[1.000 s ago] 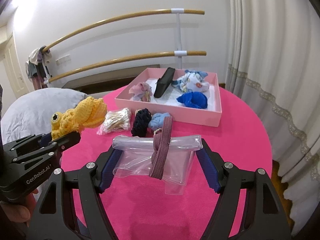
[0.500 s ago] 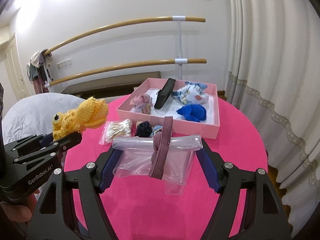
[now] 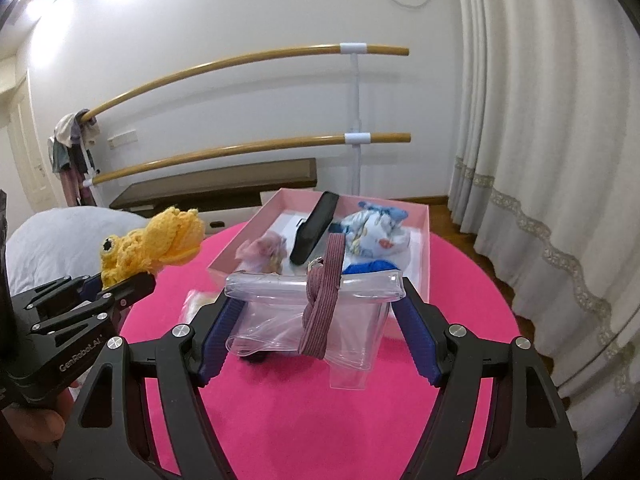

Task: Organize soft objects
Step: 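Lift the fish with the left tool while the right tool carries the pouch over the pink box, then open the left tool over the box while the right tool releases the pouch inside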

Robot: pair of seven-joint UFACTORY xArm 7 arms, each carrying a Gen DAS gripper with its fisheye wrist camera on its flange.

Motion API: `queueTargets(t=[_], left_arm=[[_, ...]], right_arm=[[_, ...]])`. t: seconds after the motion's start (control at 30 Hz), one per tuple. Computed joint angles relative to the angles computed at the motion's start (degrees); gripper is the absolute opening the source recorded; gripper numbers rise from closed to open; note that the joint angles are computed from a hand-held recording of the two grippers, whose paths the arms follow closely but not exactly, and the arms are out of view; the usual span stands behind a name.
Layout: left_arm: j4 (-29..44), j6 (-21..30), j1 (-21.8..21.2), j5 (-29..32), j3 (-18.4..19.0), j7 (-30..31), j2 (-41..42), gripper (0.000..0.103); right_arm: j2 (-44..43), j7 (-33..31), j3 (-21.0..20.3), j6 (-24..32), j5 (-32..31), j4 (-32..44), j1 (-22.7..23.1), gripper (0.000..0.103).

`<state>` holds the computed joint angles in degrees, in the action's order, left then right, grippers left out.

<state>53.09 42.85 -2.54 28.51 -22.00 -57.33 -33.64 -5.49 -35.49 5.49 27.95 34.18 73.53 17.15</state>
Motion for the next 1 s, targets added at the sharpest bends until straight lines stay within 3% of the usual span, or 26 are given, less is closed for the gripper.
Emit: queueTargets(t=[0.27, 0.4, 0.67, 0.83, 1.0], left_arm=[[8.9, -4.9, 2.1, 4.8, 3.0, 1.4, 13.5, 0.023], [15.0, -6.3, 1.0, 6.9, 6.3, 2.1, 21.2, 0.023], [28.5, -7.0, -2.9, 4.7, 13.8, 7.5, 36.1, 0.023], [39.4, -4.9, -5.1, 0.9, 17.5, 12.7, 45.9, 0.023], [55.5, 1.9, -6.5, -5.2, 19.9, 20.2, 58.4, 0.028]], right_arm=[[13.8, 5.9, 2.3, 3.7, -5.8, 16.6, -2.1, 0.072], [21.2, 9.6, 3.8, 6.2, -10.0, 25.7, -2.6, 0.072], [32.9, 15.5, 4.9, 11.5, -16.9, 40.7, -1.9, 0.072], [39.4, 18.4, 4.8, 15.5, -19.3, 48.8, -1.0, 0.072], [48.0, 21.7, 4.2, 22.4, -21.3, 61.3, 0.1, 0.073]])
